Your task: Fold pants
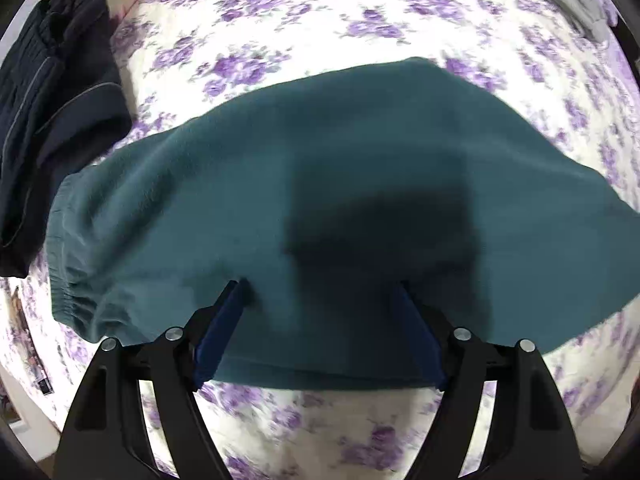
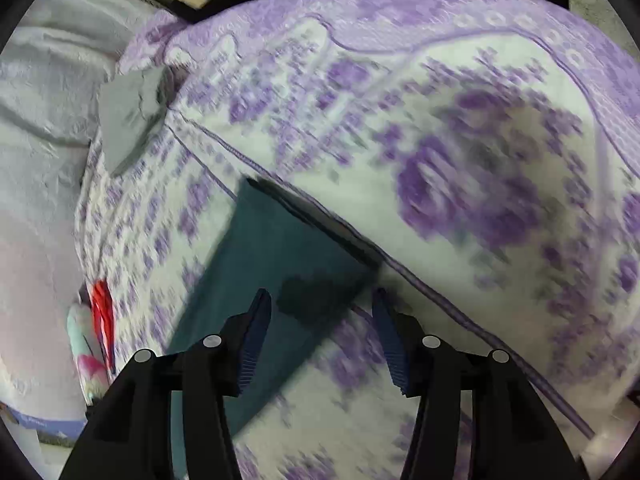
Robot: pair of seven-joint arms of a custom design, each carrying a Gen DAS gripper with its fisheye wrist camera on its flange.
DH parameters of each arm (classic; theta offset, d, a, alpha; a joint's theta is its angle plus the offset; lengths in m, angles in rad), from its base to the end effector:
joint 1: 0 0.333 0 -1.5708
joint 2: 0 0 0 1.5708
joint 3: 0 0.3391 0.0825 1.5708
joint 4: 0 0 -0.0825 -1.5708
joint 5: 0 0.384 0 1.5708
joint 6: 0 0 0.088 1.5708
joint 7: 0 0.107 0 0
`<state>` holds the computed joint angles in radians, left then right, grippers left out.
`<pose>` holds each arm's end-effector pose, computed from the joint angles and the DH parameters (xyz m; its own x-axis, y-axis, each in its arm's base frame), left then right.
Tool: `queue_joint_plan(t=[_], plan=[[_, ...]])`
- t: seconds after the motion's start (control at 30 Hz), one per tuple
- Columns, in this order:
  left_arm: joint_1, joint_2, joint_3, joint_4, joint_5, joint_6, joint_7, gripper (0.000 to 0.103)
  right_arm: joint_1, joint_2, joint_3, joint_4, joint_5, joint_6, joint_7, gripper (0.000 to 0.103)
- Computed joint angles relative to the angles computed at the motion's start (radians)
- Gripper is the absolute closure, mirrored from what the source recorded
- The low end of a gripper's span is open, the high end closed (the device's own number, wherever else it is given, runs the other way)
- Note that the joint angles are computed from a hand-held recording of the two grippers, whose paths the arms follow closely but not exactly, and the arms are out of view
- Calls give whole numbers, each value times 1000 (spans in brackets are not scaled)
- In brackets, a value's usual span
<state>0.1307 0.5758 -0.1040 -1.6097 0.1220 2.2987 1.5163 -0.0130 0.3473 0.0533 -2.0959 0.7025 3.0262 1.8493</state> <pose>0.7140 0.0331 0.3238 0.0275 -0.9989 -0.0370 -0.9928 -0.0229 -0.1180 0.6232 -0.0254 0.3298 -0.6347 -0.5720 -0.5195 -0.5238 0.8128 -0.2549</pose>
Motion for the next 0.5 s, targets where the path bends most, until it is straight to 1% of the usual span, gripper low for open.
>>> queue_joint_plan(t=[0.03, 0.07, 0.1, 0.13, 0.17, 0.2, 0.23, 0.27, 0.3, 0.33, 0.37, 0.4, 0.43, 0.47, 0.5], plan=[[-2, -7, -2, -8, 6, 7, 9, 28, -17, 16, 21, 21, 24, 19, -17, 98], [-3, -12, -4, -14, 9, 14, 16, 28, -34, 31, 39, 45, 44, 19, -27, 97], [-2, -23, -11, -30, 9, 28, 31, 28, -38, 42, 44, 64, 60, 18, -26, 97], [-3, -28, -15, -38, 5, 32, 39, 28, -9, 47, 14, 78, 42, 12, 22, 97], [-2, -38, -18, -52, 0, 32, 47, 28, 16, 43, -3, 89, 16, 8, 65, 97], [0, -39, -20, -60, -4, 33, 58, 28, 16, 36, 14, 98, 25, 19, 39, 97], [0, -40, -18, -66, -6, 35, 60, 27, 8, 24, 57, 121, 9, 32, -27, 97], [5, -43, -18, -73, -15, 39, 63, 27, 19, 17, 74, 143, -16, 27, -71, 97], [22, -44, -23, -70, -36, 39, 82, 27, 20, 17, 107, 174, -26, 8, -127, 97], [31, -45, -24, -67, -44, 40, 100, 28, -1, 32, 174, 227, -6, -36, -220, 97], [35, -54, -19, -74, -39, 56, 114, 28, 3, 54, 210, 277, 2, -82, -292, 97], [26, -71, 2, -93, -6, 95, 105, 28, 27, 82, 219, 326, -11, -124, -331, 97], [16, -86, 26, -109, 32, 135, 85, 28, 63, 134, 225, 399, -38, -194, -355, 97], [19, -95, 37, -114, 47, 157, 74, 28, 94, 182, 223, 463, -57, -259, -367, 97], [29, -98, 38, -111, 45, 161, 73, 28, 149, 252, 204, 545, -104, -335, -353, 97]])
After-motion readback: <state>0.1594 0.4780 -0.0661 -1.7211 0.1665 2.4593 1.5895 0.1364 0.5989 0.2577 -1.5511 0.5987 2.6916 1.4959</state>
